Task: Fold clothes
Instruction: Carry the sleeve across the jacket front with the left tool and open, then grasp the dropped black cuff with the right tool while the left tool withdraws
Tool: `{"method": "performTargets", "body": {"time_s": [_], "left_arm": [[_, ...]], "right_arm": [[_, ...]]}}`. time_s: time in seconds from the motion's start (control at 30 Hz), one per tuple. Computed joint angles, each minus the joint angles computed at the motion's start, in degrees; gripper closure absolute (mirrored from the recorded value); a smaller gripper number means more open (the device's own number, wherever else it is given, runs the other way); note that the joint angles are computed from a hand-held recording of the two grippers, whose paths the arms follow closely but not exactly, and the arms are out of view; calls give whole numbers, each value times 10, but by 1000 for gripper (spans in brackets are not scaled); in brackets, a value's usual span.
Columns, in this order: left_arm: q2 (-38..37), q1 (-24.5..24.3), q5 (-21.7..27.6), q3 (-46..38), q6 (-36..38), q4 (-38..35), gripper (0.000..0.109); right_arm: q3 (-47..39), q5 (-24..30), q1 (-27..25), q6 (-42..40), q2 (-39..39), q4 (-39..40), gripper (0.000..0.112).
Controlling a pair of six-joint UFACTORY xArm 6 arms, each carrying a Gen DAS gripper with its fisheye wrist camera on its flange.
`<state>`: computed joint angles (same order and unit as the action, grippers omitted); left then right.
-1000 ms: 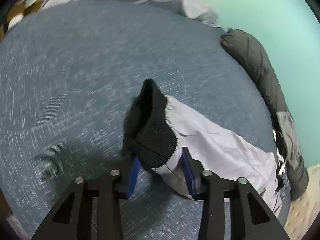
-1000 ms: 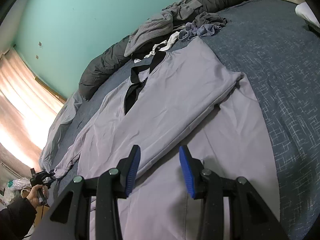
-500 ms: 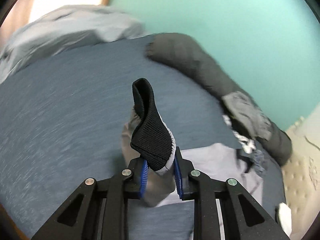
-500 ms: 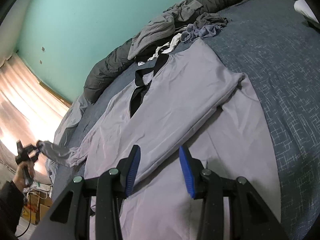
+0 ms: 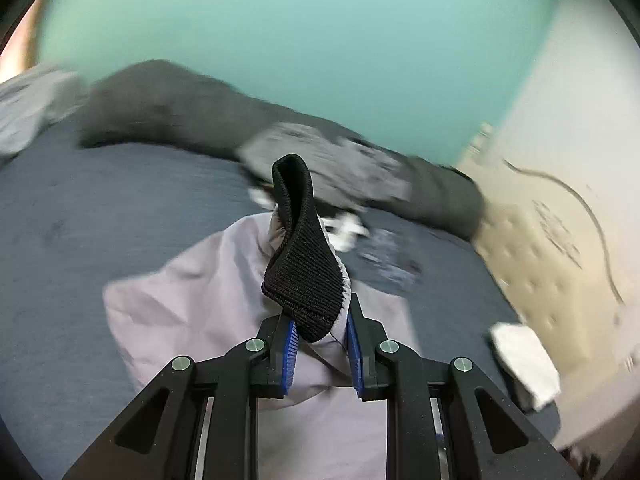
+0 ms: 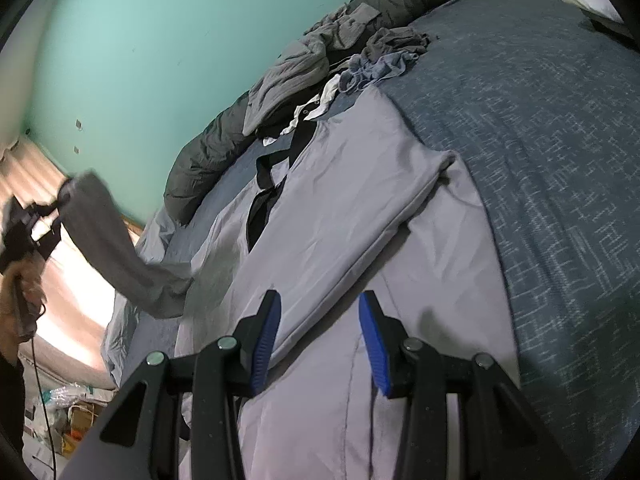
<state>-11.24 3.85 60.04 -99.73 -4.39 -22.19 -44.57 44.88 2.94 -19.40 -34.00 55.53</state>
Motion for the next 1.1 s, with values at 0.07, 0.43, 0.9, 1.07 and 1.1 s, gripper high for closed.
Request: {"method": "performTargets", "body": {"time_s": [0.07,0.43,0.9,1.07,1.1], "left_arm": [[17,-65,-2,-11,-2,11,86],[-21,-273,-26,209,16,65,85],[-121,-267,11,348,54,68,70],[-163,-247,17,376,60,68,68],[-169,-241,19,378,57,73,68]], "right_arm": [[-2,6,-8,-3,0,4,71],[0,38,-59,-6,0,32,65],[-15,73,-56,-20,23,86,51],[-15,76,-50,-15,22,70,49],[-17,77,-49,-13,23,64,49]]}}
